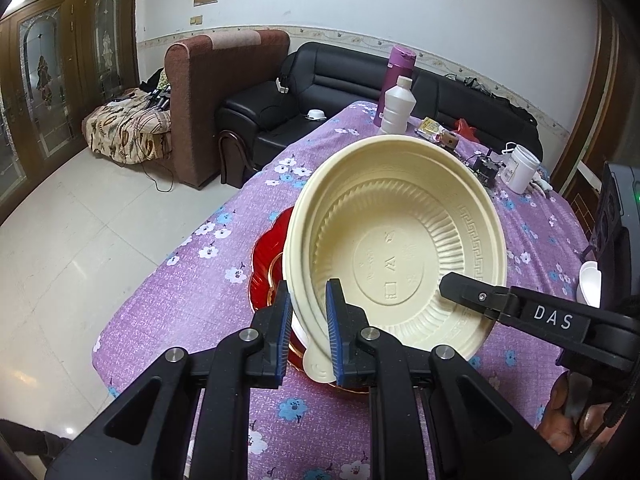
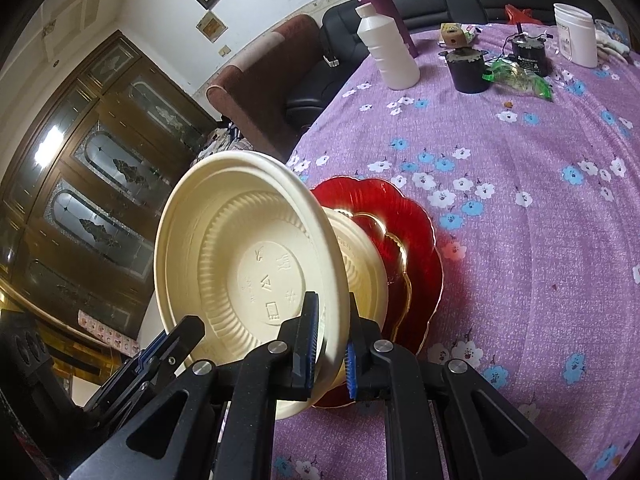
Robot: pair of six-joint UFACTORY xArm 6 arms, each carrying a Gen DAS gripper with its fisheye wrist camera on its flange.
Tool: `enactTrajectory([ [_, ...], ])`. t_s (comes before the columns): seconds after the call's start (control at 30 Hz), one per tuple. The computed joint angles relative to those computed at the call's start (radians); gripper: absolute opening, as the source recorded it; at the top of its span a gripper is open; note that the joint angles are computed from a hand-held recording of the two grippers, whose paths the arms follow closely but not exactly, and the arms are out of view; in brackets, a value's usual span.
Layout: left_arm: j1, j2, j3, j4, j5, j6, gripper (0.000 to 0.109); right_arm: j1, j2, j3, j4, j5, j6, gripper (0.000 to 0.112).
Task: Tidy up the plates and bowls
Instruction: 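Lower the smaller cream bowl into the cream bowl on the red plates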
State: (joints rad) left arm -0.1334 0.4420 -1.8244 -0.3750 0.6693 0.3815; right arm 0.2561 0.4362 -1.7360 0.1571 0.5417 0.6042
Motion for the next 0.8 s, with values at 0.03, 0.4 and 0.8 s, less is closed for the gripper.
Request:
enactTrajectory([
  [0.03,0.000,0.002,-0.001,0.004,0.001,-0.002,0.015,-0.001,0.002,-0.002,0.003,0.003,-0.002,0.011],
  [0.4,0.000,0.012,-0.010,0.022,0.008,-0.013,0.015,-0.003,0.018,-0.023,0.026,0.028,-0.013,0.011],
  [0.8,0.000,0.012,-0.009,0.027,0.006,-0.013,0.015,-0.002,0.029,-0.040,0.032,0.044,-0.016,0.011],
])
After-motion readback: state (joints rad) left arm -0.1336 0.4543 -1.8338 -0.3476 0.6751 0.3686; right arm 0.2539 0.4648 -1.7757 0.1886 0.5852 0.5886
